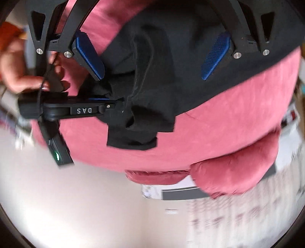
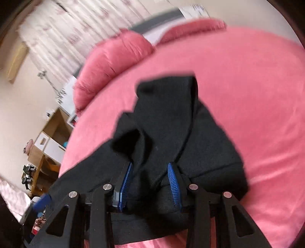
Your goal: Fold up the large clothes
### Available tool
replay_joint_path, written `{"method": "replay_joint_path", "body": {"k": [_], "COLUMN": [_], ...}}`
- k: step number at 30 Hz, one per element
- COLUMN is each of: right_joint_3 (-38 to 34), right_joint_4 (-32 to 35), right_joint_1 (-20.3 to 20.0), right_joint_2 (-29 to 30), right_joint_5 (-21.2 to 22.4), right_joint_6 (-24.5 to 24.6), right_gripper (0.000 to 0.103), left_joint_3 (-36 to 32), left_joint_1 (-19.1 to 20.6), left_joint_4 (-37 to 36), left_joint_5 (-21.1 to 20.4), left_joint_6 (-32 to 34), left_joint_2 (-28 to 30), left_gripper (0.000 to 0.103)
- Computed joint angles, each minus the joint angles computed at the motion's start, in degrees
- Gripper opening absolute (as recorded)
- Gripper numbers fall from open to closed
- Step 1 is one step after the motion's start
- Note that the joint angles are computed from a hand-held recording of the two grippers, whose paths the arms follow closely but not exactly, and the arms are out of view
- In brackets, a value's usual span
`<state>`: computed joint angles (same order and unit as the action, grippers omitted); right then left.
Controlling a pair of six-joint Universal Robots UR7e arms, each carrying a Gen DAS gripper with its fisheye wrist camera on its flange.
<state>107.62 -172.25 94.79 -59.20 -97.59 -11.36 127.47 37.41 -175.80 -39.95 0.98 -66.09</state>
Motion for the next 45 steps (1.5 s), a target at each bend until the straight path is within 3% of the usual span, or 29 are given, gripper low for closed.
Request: {"method": "replay_joint_path", "body": {"k": [2,4,5,6,8,9,11,12,13,14,19,22,24,25,27,28,29,30,33,37,41,45], "right_joint_3": [0.3,1.1,2.0,2.1,0.0,-0.1,-1.3,-2.3,-3.2,-4.6,-7.4,-11.5,-15.4,-16.2,-15.9,-15.3,-13.2,-10.1,-0.3,10.1,12.8,12.3], "right_joint_4": [-1.3,-3.8,-5.6,-6.4,-4.9,-5.4,-4.6,-3.6,-2.2,-0.3,0.5,9.0,18.1,21.3,23.7,22.7,19.9,15.2,0.8,-14.3,-15.8,-12.2], "right_joint_1": [-0.4,-1.4,-1.6,-1.3,0.1,0.3,0.9,1.1,1.4,2.2,7.3,11.1,12.7,12.9,13.4,13.8,13.8,13.3,10.4,4.2,-0.8,-6.1], "right_joint_2": [0.4,0.5,0.2,0.2,1.5,1.8,2.7,3.3,3.7,4.3,5.3,7.8,11.1,12.4,14.4,15.1,14.9,14.0,9.0,1.2,-3.5,-5.3], "right_joint_5": [0.6,2.0,2.5,1.5,-4.0,-4.4,-6.1,-5.9,-5.5,-5.3,-0.6,1.5,2.7,4.0,3.3,2.1,2.0,3.1,6.4,7.6,8.7,17.9], "right_joint_6": [3.5,6.5,7.4,7.4,6.7,6.7,7.6,7.6,7.2,5.9,-5.3,-8.8,-9.5,-9.4,-8.7,-8.3,-8.4,-8.6,-5.3,4.3,8.9,15.8], "right_gripper": [0.039,0.037,0.037,0.037,0.035,0.035,0.035,0.031,0.012,0.011,0.011,0.012,0.015,0.022,0.033,0.033,0.033,0.033,0.033,0.033,0.035,0.035], "left_joint_3": [-2.8,-4.3,-4.5,-5.0,-4.3,-3.9,-3.8,-4.2,-4.4,-4.2,0.1,3.3,5.4,6.4,7.2,7.3,7.2,7.2,6.6,3.5,0.4,-4.1], "left_joint_1": [1.6,2.8,3.5,4.4,5.4,5.9,7.0,8.0,9.3,10.2,15.1,16.8,17.5,17.9,18.0,17.9,17.6,17.1,15.2,15.7,15.4,14.5], "left_joint_4": [2.0,5.2,7.1,9.6,9.2,8.1,8.1,8.7,8.9,8.1,0.8,-1.0,-2.3,-3.1,-3.0,-2.2,-1.7,-1.1,0.1,0.1,1.7,3.6], "left_joint_5": [1.0,0.4,-1.1,-2.8,-5.2,-6.3,-8.2,-10.6,-13.5,-15.1,-24.4,-24.7,-23.2,-23.1,-23.0,-23.3,-23.4,-23.2,-20.4,-20.2,-17.1,-13.1], "left_joint_6": [3.5,4.3,3.7,2.3,-0.1,-1.4,-6.5,-10.0,-14.4,-17.3,-30.5,-33.9,-36.7,-37.6,-36.8,-35.3,-34.0,-32.8,-29.6,-29.7,-29.1,-25.4], "left_joint_2": [3.6,4.6,4.1,3.6,2.0,1.2,-0.6,-1.8,-3.2,-4.3,-10.1,-11.9,-13.2,-13.9,-15.0,-15.6,-15.9,-16.2,-15.7,-12.2,-9.9,-6.4], "left_gripper": [0.094,0.068,0.042,0.029,0.021,0.014,0.009,0.009,0.009,0.008,0.008,0.009,0.02,0.024,0.037,0.04,0.05,0.059,0.072,0.073,0.069,0.068]}}
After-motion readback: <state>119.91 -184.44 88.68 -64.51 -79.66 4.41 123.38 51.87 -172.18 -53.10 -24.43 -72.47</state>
